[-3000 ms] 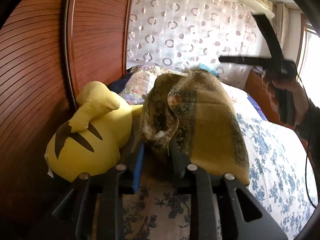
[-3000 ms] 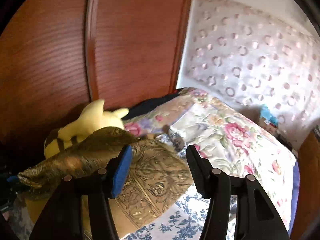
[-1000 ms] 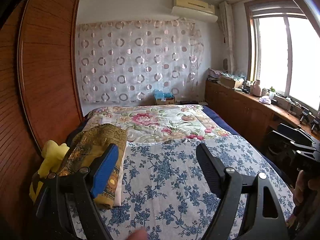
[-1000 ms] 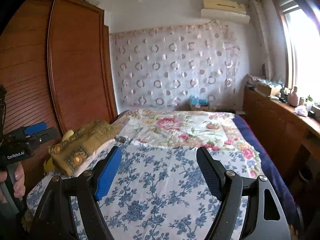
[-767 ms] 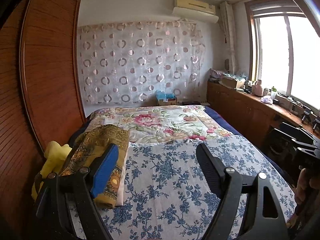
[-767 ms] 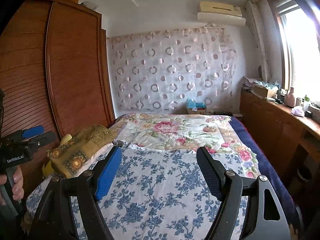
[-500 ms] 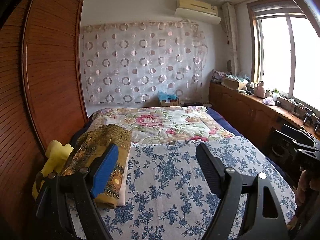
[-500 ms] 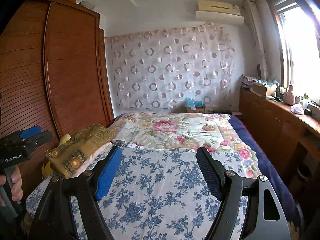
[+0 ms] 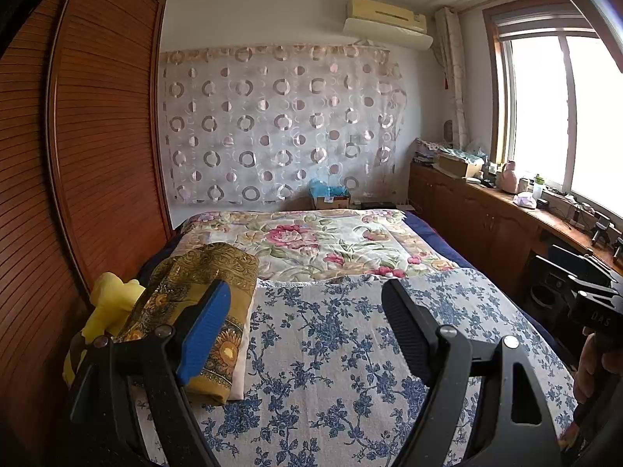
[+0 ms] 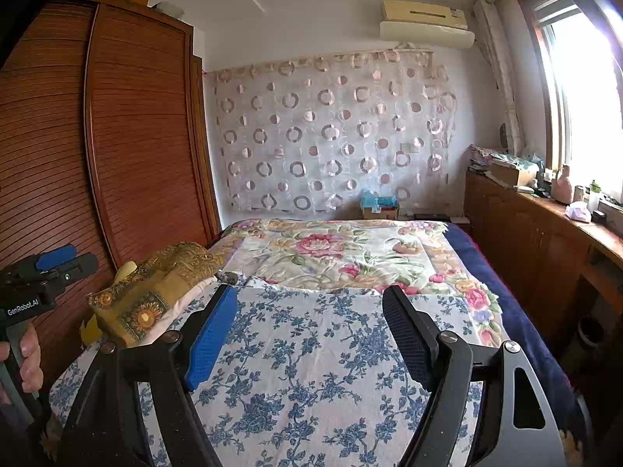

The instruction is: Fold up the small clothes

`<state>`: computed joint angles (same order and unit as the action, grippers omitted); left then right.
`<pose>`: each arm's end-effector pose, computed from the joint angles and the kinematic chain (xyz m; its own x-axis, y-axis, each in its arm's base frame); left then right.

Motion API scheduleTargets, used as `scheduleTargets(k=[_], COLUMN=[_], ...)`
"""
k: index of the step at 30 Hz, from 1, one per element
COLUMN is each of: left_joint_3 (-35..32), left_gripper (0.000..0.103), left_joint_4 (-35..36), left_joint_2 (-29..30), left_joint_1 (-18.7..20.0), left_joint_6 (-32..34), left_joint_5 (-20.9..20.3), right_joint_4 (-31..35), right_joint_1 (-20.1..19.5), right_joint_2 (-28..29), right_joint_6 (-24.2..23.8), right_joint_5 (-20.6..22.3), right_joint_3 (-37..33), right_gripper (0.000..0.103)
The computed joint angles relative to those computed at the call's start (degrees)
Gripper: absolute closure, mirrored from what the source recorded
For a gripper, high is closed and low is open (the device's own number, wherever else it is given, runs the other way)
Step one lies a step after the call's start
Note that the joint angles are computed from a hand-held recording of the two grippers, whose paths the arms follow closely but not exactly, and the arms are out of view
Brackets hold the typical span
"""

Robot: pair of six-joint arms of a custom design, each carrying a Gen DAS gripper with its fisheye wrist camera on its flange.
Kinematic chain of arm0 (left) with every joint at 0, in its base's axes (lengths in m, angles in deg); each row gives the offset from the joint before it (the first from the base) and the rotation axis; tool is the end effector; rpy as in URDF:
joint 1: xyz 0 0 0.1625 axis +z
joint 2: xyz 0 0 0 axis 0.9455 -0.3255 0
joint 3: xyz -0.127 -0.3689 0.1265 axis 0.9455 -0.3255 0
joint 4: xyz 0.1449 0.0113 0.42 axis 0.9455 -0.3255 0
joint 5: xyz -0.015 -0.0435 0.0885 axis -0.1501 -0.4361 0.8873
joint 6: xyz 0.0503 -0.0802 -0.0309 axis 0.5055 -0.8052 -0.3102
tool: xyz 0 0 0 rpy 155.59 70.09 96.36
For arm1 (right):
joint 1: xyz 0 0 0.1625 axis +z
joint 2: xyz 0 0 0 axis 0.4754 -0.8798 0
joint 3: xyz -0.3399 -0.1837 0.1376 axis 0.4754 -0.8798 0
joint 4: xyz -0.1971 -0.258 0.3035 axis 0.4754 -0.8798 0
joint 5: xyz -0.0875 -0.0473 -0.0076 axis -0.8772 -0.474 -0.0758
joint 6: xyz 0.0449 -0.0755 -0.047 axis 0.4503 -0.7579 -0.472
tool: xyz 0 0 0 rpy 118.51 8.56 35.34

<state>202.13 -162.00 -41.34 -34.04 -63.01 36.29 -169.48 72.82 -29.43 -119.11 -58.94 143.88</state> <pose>-0.2244 -0.4596 0.2225 -0.6624 -0.3724 -0.6500 0.5358 0.3708 -0.7585 0.2450 -0.5252 0.0911 -0.6171 -0.5969 0.5127 -0.7615 0.2889 -0.5802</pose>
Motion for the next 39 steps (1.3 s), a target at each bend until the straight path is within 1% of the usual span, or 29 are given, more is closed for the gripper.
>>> scheduleTargets(k=[10, 14, 22, 29, 39], left_joint_3=[0.1, -0.6, -0.4, -1.1, -1.0], left_gripper=[0.022, 0.022, 0.022, 0.022, 0.022], left_joint_4=[-0.2, -2.9, -3.0, -5.2, -5.9], left_joint_2=[-0.1, 0.1, 0.1, 0.4, 0.6], left_joint_1=[0.0, -0.2, -0.2, -0.4, -0.3], left_joint_6=[0.1, 3.3, 3.2, 5.8, 6.1], left_joint_5=[-0.1, 0.3, 0.2, 0.4, 0.3], right_joint_4=[0.7, 1.2, 1.7, 2.0, 2.2], right_joint_1=[-0.3, -0.6, -0.8, -0.8, -0.9], right_joint_2=[-0.4, -0.8, -0.9, -1.2, -1.3], right_joint_6=[-0.1, -0.1, -0.3, -0.3, -0.5], right_joint_5=[0.2, 0.5, 0.8, 0.8, 0.9], right_joint_3=[-0.1, -0.3, -0.4, -0.4, -0.4], right_gripper=[0.024, 0.024, 0.024, 0.024, 0.024])
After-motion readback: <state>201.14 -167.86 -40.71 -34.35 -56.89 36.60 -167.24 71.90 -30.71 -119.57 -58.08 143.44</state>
